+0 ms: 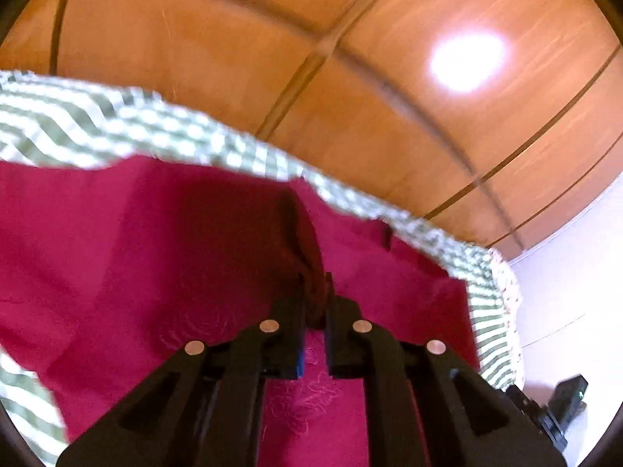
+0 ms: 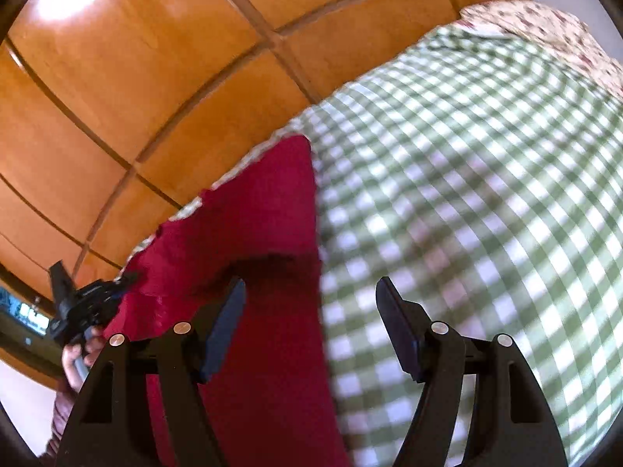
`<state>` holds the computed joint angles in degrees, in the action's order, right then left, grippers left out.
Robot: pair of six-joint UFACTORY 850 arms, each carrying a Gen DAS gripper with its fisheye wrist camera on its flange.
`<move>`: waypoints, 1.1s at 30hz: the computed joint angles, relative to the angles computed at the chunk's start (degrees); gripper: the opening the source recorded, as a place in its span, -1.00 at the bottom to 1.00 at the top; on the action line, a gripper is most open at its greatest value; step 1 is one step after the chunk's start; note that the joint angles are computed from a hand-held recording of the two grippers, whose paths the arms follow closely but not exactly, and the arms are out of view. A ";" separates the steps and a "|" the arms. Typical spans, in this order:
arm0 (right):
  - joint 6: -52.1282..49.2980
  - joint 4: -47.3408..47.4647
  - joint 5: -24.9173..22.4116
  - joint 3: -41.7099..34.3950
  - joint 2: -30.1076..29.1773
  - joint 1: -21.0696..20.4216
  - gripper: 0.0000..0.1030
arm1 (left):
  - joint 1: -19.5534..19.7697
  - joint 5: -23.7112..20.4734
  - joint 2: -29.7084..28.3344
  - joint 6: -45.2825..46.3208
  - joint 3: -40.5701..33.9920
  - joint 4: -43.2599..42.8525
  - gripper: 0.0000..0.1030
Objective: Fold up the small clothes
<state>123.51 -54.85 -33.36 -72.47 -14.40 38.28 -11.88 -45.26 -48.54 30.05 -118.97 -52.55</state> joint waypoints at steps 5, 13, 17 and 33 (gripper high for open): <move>-6.86 -1.36 1.83 -7.82 -5.74 -1.94 0.33 | 0.79 5.18 3.95 1.25 5.28 4.88 -0.88; -34.23 18.13 -7.31 -26.87 -22.88 -3.86 0.28 | 0.00 8.37 0.77 -7.57 5.93 17.85 -0.74; -34.63 11.47 -16.79 -32.28 -27.37 -1.14 0.36 | 0.57 8.87 3.31 -5.54 9.32 15.31 -0.11; -41.83 8.25 -23.50 -43.60 -33.21 6.50 0.58 | 19.97 12.00 16.07 0.67 30.96 -7.46 -0.07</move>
